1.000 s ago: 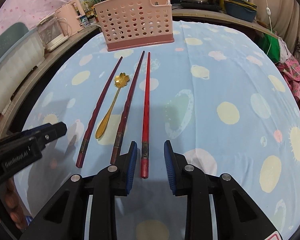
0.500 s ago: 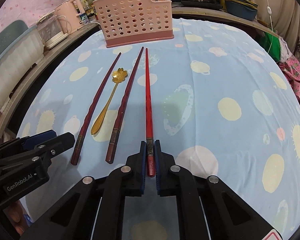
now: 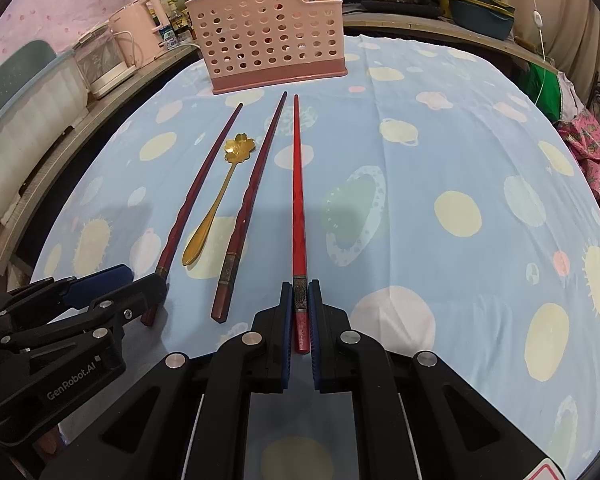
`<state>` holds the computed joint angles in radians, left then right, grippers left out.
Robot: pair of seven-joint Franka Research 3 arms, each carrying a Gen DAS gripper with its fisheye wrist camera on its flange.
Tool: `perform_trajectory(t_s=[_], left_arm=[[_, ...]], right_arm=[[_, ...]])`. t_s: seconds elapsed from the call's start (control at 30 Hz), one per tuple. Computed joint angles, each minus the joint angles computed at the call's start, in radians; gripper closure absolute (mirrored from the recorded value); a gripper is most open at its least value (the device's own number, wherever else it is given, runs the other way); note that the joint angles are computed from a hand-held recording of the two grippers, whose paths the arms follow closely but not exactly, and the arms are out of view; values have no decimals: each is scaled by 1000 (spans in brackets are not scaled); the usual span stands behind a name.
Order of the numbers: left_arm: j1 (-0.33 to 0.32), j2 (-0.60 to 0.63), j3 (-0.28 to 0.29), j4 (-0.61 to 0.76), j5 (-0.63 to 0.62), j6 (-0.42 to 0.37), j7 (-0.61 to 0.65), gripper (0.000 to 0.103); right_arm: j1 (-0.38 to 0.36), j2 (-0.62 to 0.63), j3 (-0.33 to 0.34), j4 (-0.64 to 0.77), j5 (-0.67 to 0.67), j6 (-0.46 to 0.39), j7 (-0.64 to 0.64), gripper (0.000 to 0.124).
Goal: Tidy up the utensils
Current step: 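Grasp a red chopstick with the right gripper while the left grasps a dark red chopstick, then lift both chopsticks and carry them over the pink holder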
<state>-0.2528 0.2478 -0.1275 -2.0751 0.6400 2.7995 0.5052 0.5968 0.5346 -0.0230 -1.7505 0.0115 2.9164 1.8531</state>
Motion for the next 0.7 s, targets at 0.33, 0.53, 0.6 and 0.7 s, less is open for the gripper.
perform_trajectory(t_s=[0.33, 0.53, 0.6, 0.7], left_arm=[[12, -5, -6, -17, -38, 31, 36, 96], [16, -10, -8, -24, -60, 40, 50, 96], [16, -17, -4, -29, -59, 41, 46, 96], [11, -33, 5, -40, -38, 46, 22, 96]], right_arm=[[-7, 1, 6, 2, 9, -2, -9, 117], [-8, -2, 8, 0, 13, -2, -11, 117], [-14, -6, 16, -4, 20, -4, -16, 117], [-24, -20, 29, -19, 35, 5, -24, 117]])
